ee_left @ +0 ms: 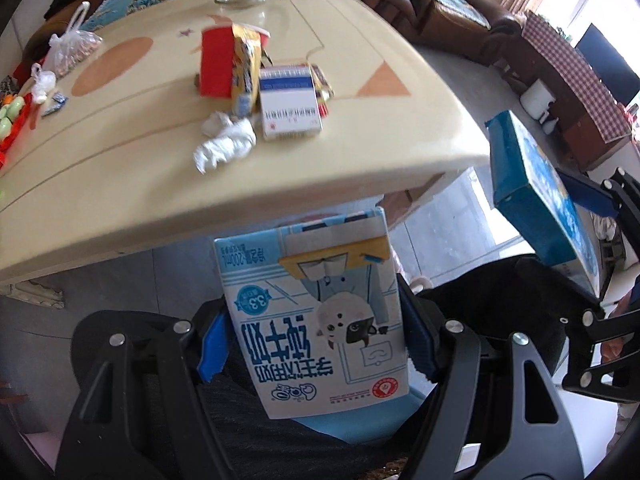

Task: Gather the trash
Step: 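Carry the carton and blue box with both tools over the pink bin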

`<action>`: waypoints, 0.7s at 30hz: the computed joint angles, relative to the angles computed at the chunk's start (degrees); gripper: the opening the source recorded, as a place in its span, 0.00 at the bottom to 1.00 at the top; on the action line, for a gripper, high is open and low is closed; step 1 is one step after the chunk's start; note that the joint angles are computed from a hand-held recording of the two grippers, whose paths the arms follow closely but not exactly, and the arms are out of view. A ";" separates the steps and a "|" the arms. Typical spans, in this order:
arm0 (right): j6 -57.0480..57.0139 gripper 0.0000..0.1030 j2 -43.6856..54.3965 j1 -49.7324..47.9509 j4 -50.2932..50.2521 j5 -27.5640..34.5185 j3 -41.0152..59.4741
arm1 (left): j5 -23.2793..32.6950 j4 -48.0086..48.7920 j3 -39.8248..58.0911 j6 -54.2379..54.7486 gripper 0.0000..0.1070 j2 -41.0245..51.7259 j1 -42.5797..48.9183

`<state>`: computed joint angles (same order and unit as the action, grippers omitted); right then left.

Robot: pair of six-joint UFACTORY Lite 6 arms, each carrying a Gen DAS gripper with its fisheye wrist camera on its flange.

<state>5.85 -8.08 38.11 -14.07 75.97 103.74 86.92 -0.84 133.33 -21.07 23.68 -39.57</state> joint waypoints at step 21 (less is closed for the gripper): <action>-2.48 0.60 -5.13 -7.27 4.87 -13.00 -24.12 | -13.80 -6.83 -23.14 4.54 0.65 -3.98 0.81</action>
